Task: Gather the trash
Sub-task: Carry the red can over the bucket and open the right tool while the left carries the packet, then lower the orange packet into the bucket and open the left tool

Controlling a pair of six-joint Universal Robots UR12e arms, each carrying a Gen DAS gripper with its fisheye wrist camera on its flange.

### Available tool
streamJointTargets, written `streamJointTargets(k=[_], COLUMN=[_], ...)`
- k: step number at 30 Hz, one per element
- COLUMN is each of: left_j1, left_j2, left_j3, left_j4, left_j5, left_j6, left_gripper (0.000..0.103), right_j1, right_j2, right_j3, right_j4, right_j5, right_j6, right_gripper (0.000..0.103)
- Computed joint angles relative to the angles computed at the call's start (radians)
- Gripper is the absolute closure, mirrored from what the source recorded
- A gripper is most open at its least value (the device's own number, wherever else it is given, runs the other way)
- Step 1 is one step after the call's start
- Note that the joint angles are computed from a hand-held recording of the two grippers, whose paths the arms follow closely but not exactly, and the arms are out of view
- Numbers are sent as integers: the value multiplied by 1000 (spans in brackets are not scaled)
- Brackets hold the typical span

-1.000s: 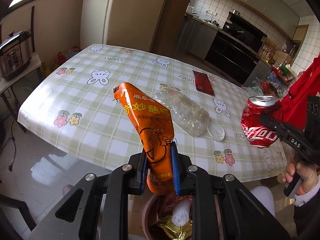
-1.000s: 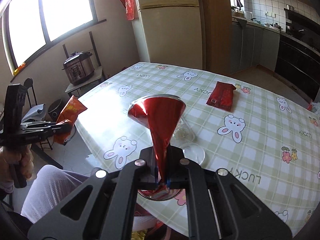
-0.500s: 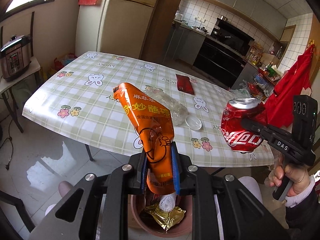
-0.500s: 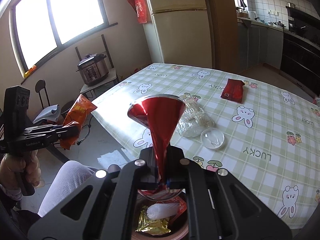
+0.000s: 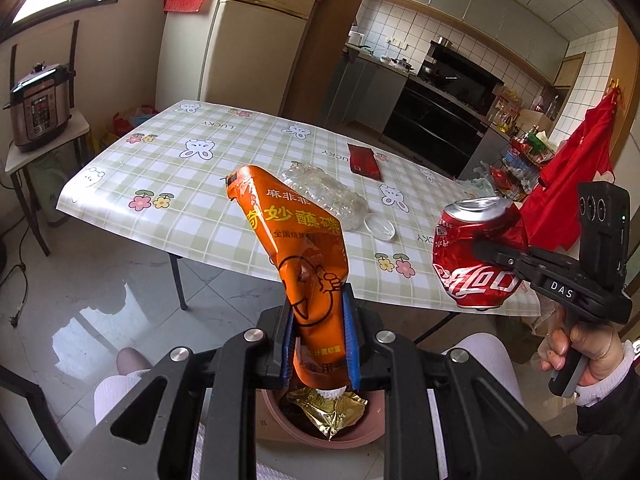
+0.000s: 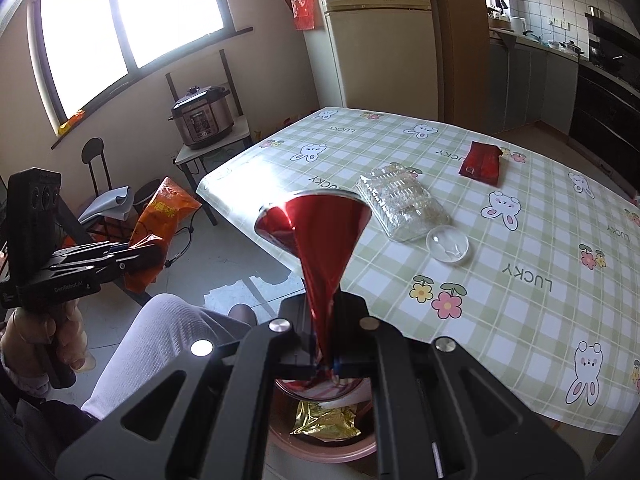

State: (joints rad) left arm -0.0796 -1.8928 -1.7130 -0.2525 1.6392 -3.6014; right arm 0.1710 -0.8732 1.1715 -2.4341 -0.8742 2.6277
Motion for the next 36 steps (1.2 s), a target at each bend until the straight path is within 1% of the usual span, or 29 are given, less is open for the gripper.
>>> streamJointTargets(k=[6,8,10,12,14,17,18,19,20,21,22,24,25,31,36], left_j1=[5,7,9,12,12,11,10,9,8,8,7,6,5,-5,-14], left_j2=[-6,-11,-16,-20,-23,-30,-33,-35,-37,-39,-41,-44,-47,-60,-75], left_j3=[2,7,12,15,19,29,31,35,37,39,42,47,50,72,92], left_j4=[-8,-17,-27,-37,-43,-51,-54,-57,-62,-64,-70,-80,-84,-123,-146], left_j5=[-3,-7,-15,-26,-31,-37,-40,-41,-43,-46,-47,-54,-59,-77,-108], left_j6=[-15,-17,-22,-23,-17,-8,-5,-3,-1,2,5,6,7,34,59], left_gripper=[83,83,83,83,83,83,83,83,83,83,83,83,83,83,82], right_j1=[12,15,18,18,16,14,13,13,13,12,12,10,10,3,-6], right_j2=[16,22,28,34,38,41,40,38,36,34,32,31,30,29,29], right_j3=[-31,-37,-43,-49,-53,-51,-44,-37,-26,-20,-12,-8,-5,10,16], right_j4=[80,100,109,115,111,80,56,24,-17,-48,-79,-109,-122,-199,-220], right_j5=[-1,-8,-17,-8,5,15,13,8,2,0,-4,-5,-9,-21,-28], right_j6=[-52,-67,-74,-70,-61,-47,-41,-28,-14,-4,7,18,23,60,86], right_gripper=[94,92,79,72,69,57,48,34,27,16,10,8,6,6,6])
